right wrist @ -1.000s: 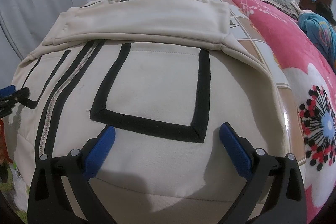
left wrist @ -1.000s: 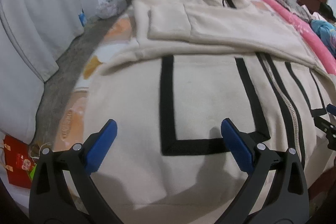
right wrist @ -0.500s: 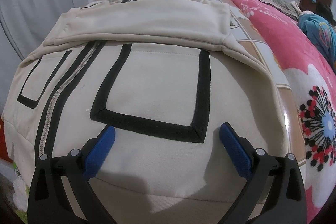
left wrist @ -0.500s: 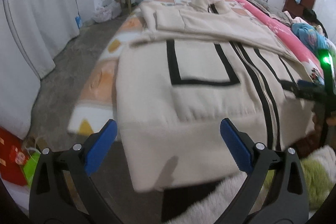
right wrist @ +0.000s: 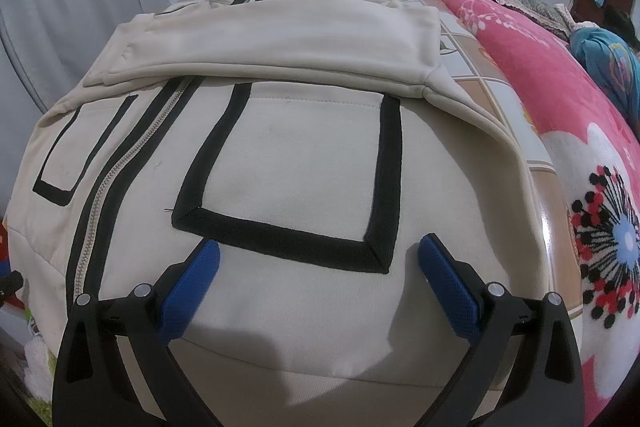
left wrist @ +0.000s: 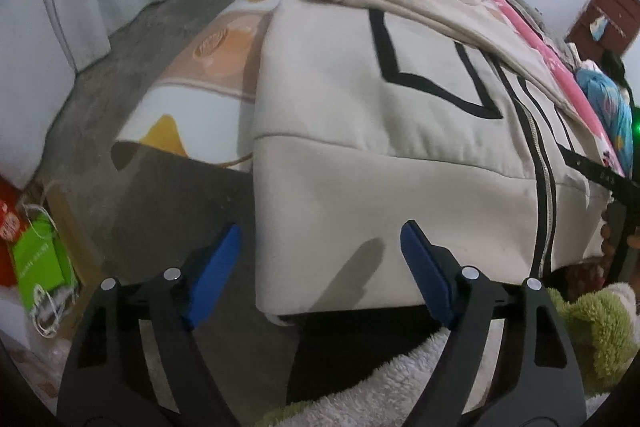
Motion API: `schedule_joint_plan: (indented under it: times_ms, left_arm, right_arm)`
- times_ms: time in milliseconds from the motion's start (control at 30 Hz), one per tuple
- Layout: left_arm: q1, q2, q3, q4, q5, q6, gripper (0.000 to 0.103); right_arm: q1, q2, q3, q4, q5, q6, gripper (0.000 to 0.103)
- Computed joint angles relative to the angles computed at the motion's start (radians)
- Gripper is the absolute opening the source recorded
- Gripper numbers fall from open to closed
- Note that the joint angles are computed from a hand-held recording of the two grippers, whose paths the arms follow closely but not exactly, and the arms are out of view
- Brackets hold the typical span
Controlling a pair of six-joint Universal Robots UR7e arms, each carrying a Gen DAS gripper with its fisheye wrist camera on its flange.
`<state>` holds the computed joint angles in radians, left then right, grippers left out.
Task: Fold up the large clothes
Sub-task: 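Grasp the jacket hem at the bed edge with the left tool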
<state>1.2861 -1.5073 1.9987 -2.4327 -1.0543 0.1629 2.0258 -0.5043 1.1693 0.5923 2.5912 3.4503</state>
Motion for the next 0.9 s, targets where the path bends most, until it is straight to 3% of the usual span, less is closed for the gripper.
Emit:
schedule_joint_plan:
  times_ms: [233, 433, 567, 767, 900]
  left_arm:
    - [0.06, 0.028, -0.045, 0.049, -0.114, -0.064, 0.065]
    - [0.07, 0.035, -0.053, 0.054, -0.149, -0.065, 0.055]
    - [0.065, 0.029, -0.052, 0.045, -0.16, -0.04, 0.053]
    - [0.103, 0.041, -0.092, 0.074, -0.253, -0.066, 0.052]
    - [0.11, 0.053, -0.103, 0.088, -0.254, -0.066, 0.052]
  right_arm:
    - [0.001, 0.003, -0.003, 0.002, 0.001, 0.003, 0.097]
    - [0.002, 0.004, -0.005, 0.001, 0.001, 0.002, 0.097]
    - [0.002, 0.004, -0.006, 0.0, 0.0, -0.002, 0.097]
    - [0.002, 0.007, -0.009, 0.002, 0.001, 0.0, 0.097]
    - [0.002, 0.005, -0.006, 0.0, 0.001, 0.0, 0.097]
